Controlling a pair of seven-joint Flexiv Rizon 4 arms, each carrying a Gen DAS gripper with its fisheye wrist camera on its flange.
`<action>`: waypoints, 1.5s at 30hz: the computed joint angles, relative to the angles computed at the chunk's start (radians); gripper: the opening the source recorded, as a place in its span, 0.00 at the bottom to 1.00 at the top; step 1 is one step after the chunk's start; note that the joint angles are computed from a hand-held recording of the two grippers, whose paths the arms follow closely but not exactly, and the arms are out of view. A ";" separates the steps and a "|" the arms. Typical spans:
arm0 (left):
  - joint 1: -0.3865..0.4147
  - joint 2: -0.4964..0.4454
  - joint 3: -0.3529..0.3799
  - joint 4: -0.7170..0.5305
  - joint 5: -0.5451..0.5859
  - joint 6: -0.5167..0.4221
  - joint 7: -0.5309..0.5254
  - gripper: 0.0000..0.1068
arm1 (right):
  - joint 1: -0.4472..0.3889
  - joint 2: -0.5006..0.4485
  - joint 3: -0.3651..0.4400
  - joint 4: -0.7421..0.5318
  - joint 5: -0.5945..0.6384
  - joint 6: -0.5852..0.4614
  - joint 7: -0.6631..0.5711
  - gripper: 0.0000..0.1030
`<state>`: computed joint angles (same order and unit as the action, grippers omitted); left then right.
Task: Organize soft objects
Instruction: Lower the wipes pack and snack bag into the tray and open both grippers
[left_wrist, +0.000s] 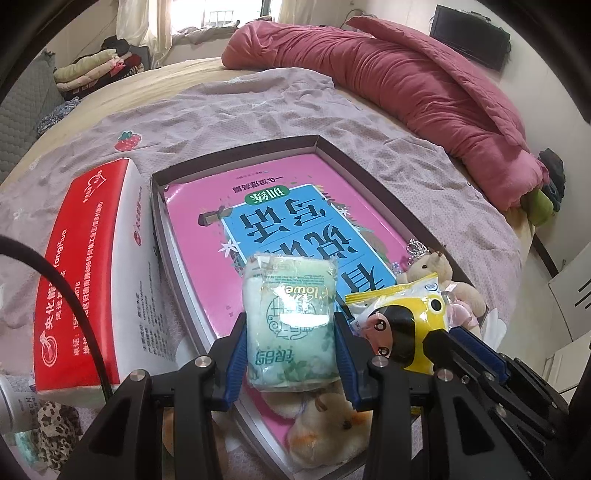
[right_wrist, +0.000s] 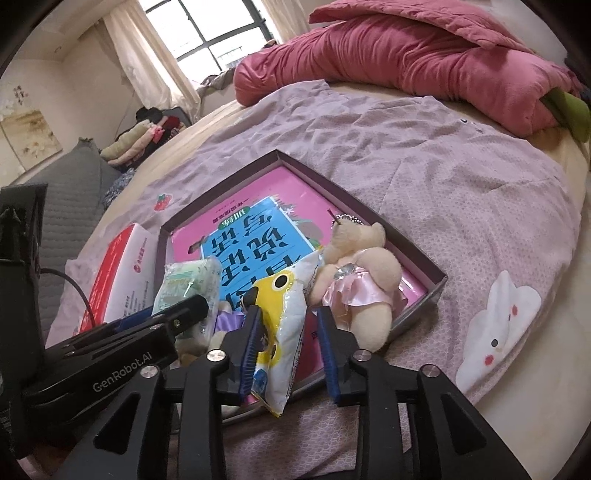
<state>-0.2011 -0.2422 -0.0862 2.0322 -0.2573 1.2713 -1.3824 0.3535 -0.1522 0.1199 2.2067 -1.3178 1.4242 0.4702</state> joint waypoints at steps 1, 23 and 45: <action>-0.001 -0.003 0.001 -0.003 0.003 -0.001 -0.003 0.40 | -0.001 0.002 -0.005 0.000 -0.024 0.006 0.018 0.35; 0.002 -0.067 -0.002 -0.109 0.018 -0.122 -0.039 0.47 | -0.076 0.033 0.022 -0.005 -0.222 -0.004 0.210 0.46; 0.023 -0.016 -0.037 -0.043 -0.127 -0.070 0.044 0.52 | -0.067 0.048 0.026 0.012 -0.176 -0.030 0.194 0.66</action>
<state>-0.1780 -0.2586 -0.1233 1.9896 -0.3844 1.2012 -1.3379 0.2861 -0.1044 0.1456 2.2182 -1.4938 1.3944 0.6643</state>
